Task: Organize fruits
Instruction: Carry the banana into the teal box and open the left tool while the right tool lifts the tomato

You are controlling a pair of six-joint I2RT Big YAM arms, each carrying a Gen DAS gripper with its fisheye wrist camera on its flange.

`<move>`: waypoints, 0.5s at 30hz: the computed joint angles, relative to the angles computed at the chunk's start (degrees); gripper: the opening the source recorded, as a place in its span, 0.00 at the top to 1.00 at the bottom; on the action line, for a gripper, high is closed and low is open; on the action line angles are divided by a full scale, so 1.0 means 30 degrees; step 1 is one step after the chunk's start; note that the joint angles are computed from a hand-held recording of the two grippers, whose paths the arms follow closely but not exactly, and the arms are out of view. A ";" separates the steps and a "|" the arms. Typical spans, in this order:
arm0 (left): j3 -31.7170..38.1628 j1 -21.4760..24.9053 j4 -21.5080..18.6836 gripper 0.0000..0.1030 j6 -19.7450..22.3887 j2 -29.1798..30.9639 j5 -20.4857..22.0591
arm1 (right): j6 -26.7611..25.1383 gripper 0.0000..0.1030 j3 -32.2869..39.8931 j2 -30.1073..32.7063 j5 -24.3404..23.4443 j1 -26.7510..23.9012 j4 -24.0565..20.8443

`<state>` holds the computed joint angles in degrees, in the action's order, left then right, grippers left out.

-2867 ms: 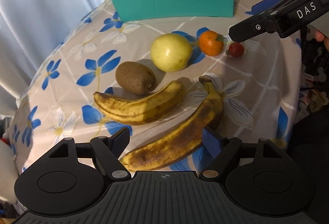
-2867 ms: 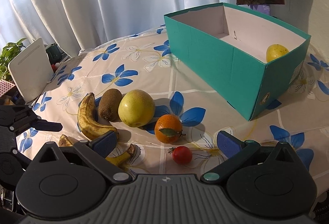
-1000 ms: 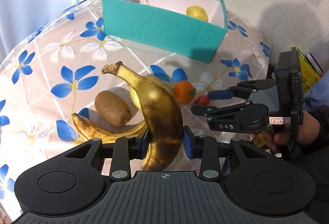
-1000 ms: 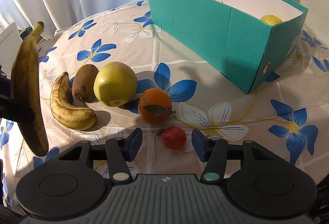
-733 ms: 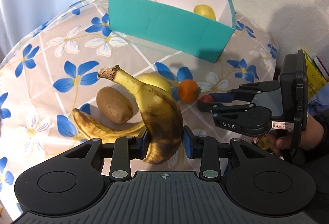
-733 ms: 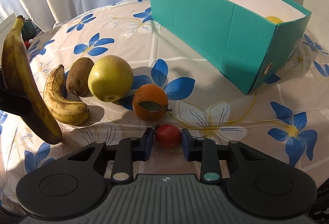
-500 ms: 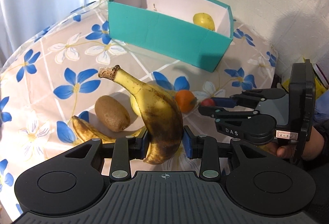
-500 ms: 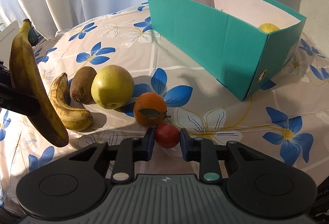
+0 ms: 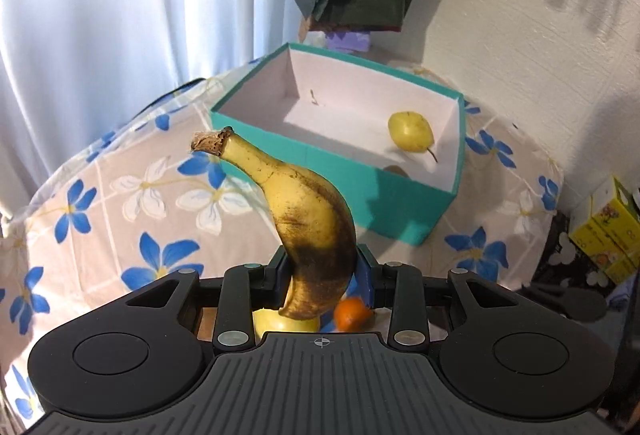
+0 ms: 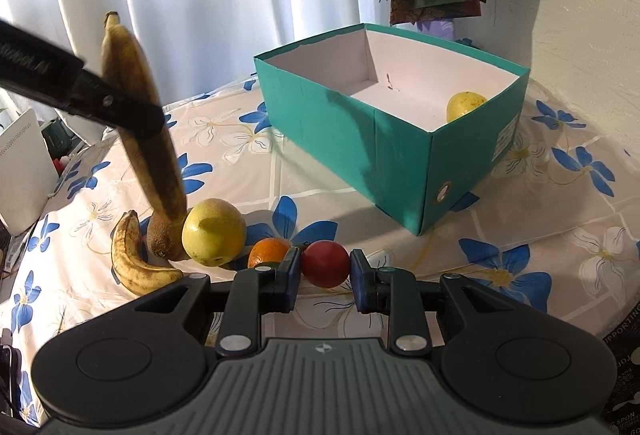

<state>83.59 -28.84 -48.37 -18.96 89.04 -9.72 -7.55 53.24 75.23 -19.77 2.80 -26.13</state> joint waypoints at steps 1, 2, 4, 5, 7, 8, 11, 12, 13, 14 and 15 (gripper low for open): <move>0.0493 -0.0058 0.0051 0.64 0.0002 0.0410 -0.0336 | 0.0012 0.75 -0.0025 -0.0082 0.0035 -0.0067 0.0001; 0.0981 -0.0109 0.0101 0.64 0.0058 0.0822 -0.0655 | 0.0076 0.75 -0.0078 -0.0169 0.0055 -0.0161 0.0065; 0.2091 -0.0147 0.0018 0.64 -0.0058 0.1739 -0.1204 | 0.0251 0.75 -0.0165 -0.0345 0.0085 -0.0356 0.0116; 0.2603 -0.0183 0.0056 0.64 0.0008 0.2191 -0.1559 | 0.0360 0.75 -0.0204 -0.0425 0.0035 -0.0472 0.0138; 0.3739 -0.0301 -0.0114 0.64 -0.0069 0.3167 -0.2348 | 0.0534 0.75 -0.0295 -0.0621 0.0012 -0.0693 0.0163; 0.4264 -0.0374 -0.0165 0.64 -0.0089 0.3623 -0.2674 | 0.0602 0.75 -0.0350 -0.0716 0.0018 -0.0805 0.0208; 0.5591 -0.0428 0.0014 0.64 -0.0078 0.4793 -0.2721 | 0.0637 0.75 -0.0497 -0.0942 -0.0030 -0.1193 0.0403; 0.5960 -0.0428 0.0076 0.64 -0.0071 0.5129 -0.2672 | 0.0623 0.75 -0.0504 -0.0988 -0.0019 -0.1298 0.0406; 0.6336 -0.0434 0.0117 0.64 -0.0105 0.5486 -0.2664 | 0.0679 0.75 -0.0546 -0.1058 0.0053 -0.1395 0.0455; 0.6737 -0.0458 0.0117 0.64 -0.0168 0.5852 -0.2780 | 0.0796 0.75 -0.0599 -0.1118 0.0094 -0.1492 0.0544; 0.6990 -0.0558 0.0277 0.64 0.0064 0.6126 -0.3268 | 0.0854 0.75 -0.0640 -0.1164 0.0091 -0.1606 0.0615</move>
<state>104.56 -30.51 -47.54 -18.77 107.42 -19.53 -4.98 51.32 71.74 -19.50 -2.02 -24.28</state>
